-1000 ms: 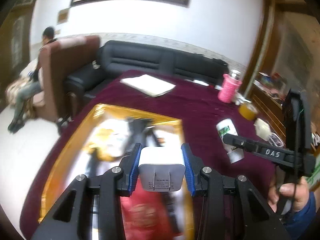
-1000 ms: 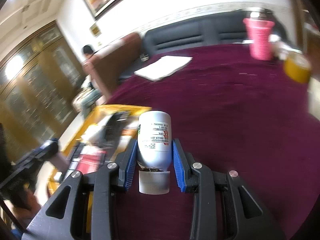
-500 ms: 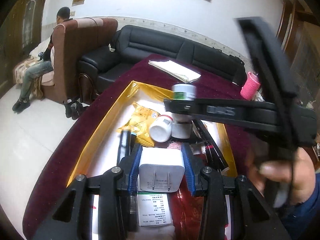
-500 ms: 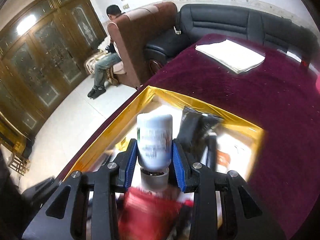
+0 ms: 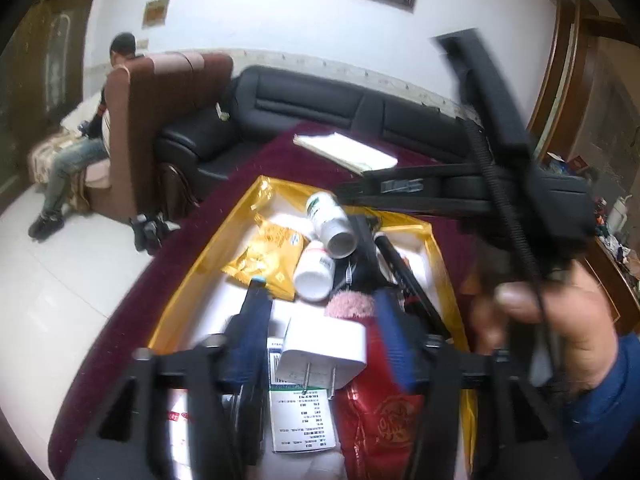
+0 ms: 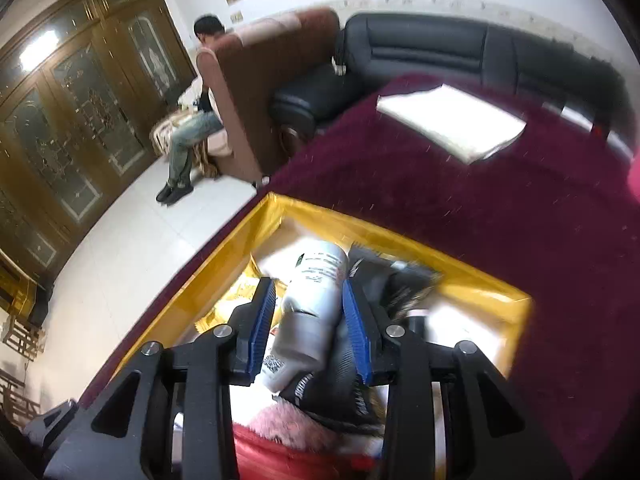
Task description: Organize objects
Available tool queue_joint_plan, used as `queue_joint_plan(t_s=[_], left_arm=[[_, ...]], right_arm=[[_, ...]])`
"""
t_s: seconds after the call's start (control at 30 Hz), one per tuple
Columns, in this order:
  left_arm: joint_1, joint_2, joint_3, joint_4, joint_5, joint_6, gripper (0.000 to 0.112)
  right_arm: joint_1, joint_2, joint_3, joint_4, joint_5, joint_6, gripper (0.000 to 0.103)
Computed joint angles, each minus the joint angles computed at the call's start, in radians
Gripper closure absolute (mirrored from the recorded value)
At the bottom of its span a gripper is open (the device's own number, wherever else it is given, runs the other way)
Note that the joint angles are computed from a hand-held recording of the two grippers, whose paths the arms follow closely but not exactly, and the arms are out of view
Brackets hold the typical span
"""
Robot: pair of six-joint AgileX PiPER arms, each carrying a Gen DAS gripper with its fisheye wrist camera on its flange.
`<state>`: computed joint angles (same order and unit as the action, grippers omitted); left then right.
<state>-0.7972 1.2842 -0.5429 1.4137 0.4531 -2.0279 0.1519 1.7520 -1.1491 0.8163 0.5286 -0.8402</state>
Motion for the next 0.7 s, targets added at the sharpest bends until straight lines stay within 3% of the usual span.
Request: queue_joint_plan(t_s=[0.1,0.2,0.27,0.33,0.4,0.47,0.57,0.67,0.7], left_arm=[[-0.114,-0.006,-0.005,0.003,0.157,-0.047,0.047],[-0.245,0.032,-0.046,-0.064,0.363,-0.025,0.034],[-0.299,0.056,-0.061,-0.08,0.455,-0.032,0.03],[-0.324,0.062,-0.071,-0.105,0.48,-0.023,0.025],[-0.346,0.07,-0.082,-0.133,0.489,-0.007,0.023],[-0.378,0.109,-0.113,-0.171,0.545,0.02,0.02],[-0.418,0.123,-0.113,-0.188,0.612,-0.014,0.018],[-0.437,0.099,-0.11,-0.209,0.649,-0.023,0.016],[-0.446,0.093,-0.108,-0.204,0.667,-0.029,0.016]], right_arm=[[-0.051,-0.12,0.083,0.075,0.004,-0.087,0.048],[-0.069,-0.312,0.266,0.148,-0.12,-0.212,0.018],[-0.088,-0.443,0.396,0.268,-0.184,-0.378,0.018],[-0.114,-0.552,0.506,0.298,-0.224,-0.441,0.018],[-0.195,-0.63,0.591,0.403,-0.164,-0.574,0.018],[-0.311,-0.703,0.669,0.511,-0.063,-0.717,0.018],[-0.584,-0.764,0.752,0.593,0.209,-0.91,0.017],[-0.744,-0.808,0.807,0.655,0.329,-1.046,0.018],[-0.82,-0.794,0.816,0.66,0.42,-1.081,0.017]])
